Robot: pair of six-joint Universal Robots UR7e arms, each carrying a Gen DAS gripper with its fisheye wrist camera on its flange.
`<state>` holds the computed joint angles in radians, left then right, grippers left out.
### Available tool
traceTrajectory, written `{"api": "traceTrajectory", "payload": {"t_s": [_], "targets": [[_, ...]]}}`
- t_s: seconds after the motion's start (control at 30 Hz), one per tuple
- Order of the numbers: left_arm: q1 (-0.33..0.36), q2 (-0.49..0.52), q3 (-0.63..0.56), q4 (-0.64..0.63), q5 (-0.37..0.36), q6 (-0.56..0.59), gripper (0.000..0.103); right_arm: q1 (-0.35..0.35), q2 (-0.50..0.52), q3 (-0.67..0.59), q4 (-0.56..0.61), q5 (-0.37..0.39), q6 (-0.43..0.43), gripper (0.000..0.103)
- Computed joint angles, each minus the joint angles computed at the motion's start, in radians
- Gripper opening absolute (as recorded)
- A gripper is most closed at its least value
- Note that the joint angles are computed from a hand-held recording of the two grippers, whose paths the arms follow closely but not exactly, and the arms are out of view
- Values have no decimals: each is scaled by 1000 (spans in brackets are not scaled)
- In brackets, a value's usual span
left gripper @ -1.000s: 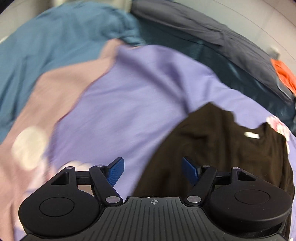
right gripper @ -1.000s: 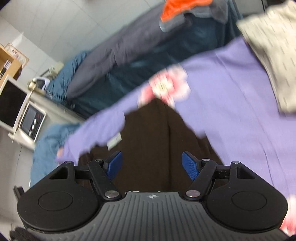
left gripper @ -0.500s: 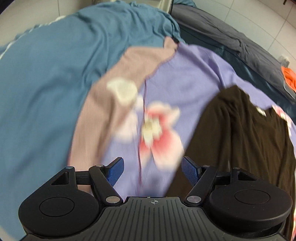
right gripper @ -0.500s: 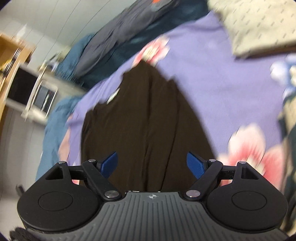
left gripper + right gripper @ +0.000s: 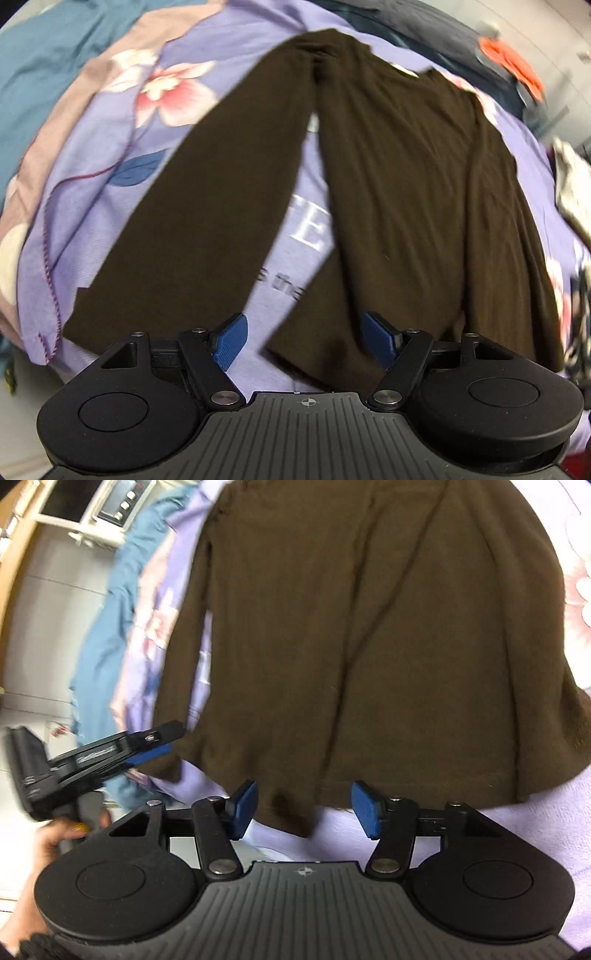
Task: Fold small clothes
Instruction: 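Lay the shirt flat on the sheet and open both grippers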
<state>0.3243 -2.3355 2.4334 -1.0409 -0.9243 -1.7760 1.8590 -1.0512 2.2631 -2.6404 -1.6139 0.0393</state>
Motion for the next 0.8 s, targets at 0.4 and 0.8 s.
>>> {"api": "traceTrajectory", "payload": {"t_s": [0.4, 0.8], "targets": [[189, 152, 47, -371, 8, 383, 103, -33, 41, -1, 20, 57, 41, 15], [254, 201, 70, -479, 17, 503, 103, -43, -151, -165, 127, -131, -136, 6]]}}
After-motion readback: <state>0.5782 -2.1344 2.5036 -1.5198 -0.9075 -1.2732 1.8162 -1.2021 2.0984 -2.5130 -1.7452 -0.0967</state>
